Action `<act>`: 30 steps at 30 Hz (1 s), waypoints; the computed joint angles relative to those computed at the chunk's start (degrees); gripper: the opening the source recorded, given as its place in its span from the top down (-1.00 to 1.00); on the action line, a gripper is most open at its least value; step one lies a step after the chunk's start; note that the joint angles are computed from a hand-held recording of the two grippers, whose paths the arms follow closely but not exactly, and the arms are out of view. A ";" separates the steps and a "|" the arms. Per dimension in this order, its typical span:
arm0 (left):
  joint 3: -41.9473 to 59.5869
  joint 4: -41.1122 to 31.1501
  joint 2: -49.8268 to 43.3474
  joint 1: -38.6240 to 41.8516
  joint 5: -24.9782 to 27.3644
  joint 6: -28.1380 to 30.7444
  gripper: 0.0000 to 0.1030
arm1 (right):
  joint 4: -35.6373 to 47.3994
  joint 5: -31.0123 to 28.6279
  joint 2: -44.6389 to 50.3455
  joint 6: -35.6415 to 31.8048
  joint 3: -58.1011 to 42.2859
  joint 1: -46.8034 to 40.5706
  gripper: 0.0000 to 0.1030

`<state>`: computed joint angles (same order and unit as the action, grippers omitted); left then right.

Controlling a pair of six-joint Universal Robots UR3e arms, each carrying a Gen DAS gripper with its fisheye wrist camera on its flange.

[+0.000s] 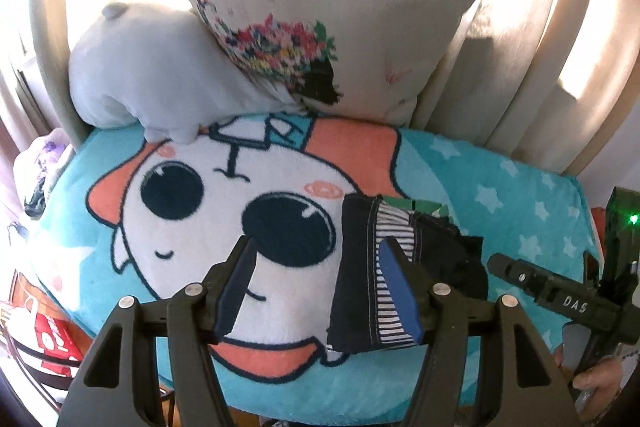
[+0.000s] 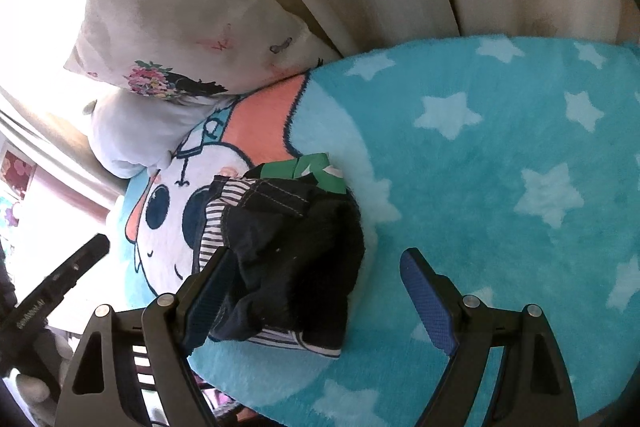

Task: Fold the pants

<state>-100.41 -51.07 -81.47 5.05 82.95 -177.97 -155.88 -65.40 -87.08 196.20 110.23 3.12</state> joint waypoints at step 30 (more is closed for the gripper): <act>-5.22 12.46 8.79 2.85 2.59 -0.77 -0.81 | 0.11 -14.44 1.99 0.55 -5.45 10.42 -0.72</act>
